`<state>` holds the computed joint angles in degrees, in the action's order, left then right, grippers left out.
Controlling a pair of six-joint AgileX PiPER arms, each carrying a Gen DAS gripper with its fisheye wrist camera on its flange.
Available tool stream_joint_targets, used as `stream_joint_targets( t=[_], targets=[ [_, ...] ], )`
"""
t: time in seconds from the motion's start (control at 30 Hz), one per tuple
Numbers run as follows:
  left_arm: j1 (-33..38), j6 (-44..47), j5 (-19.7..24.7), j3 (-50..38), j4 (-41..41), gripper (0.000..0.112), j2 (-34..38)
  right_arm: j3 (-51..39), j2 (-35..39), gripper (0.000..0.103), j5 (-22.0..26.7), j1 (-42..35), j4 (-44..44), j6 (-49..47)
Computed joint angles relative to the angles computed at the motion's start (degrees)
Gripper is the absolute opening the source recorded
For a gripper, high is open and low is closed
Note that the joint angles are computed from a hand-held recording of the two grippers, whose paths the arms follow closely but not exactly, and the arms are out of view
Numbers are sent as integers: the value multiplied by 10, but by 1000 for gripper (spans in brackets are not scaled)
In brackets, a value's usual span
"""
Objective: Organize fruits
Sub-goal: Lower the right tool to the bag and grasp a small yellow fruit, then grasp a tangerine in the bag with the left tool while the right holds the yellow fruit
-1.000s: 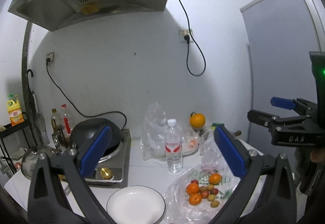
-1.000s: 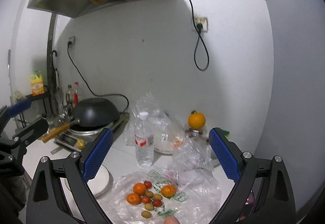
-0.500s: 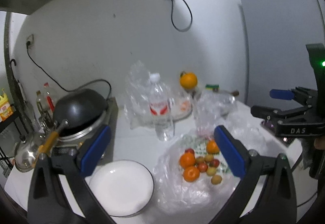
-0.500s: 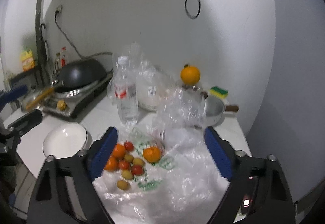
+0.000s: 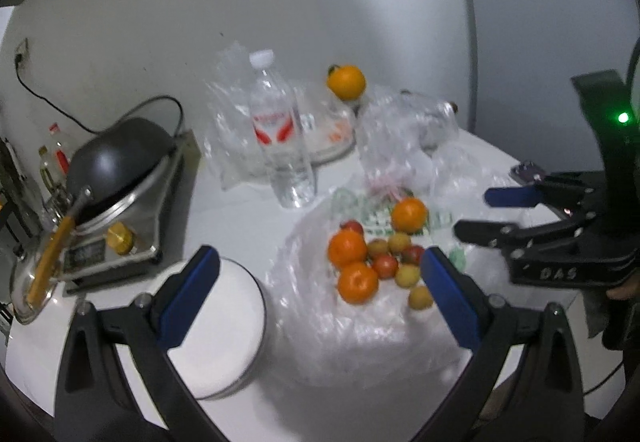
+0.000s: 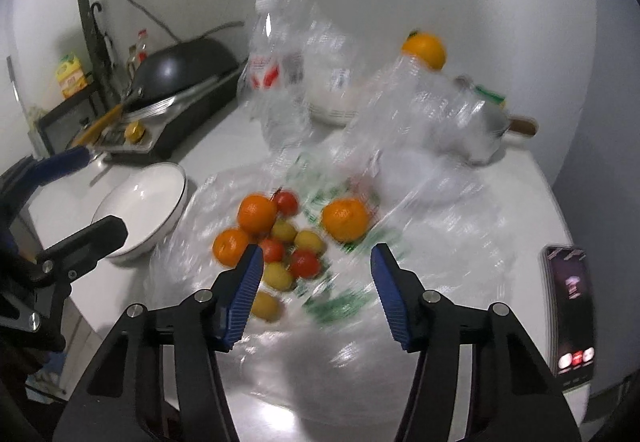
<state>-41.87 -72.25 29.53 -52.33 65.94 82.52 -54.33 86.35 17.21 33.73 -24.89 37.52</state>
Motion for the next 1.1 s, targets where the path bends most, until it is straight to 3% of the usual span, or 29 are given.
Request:
stream_joint_targets(
  t=[0.4,0.5,0.67,0.8,1.1],
  targets=[
    [23,46,-41,36,-58,92,6,-29,88,59,-5,11,161,-142],
    [30,50,-47,42,-63,91,8,-41,105,47,3,15,173,-159],
    [35,58,-48,39,-64,86,17,-51,119,41,8,13,219,-209],
    [32,75,-45,29,-66,76,32,-51,127,27,8,17,213,-216],
    [25,135,-40,-22,-95,72,87,-14,86,27,-35,-15,297,-303]
  ],
)
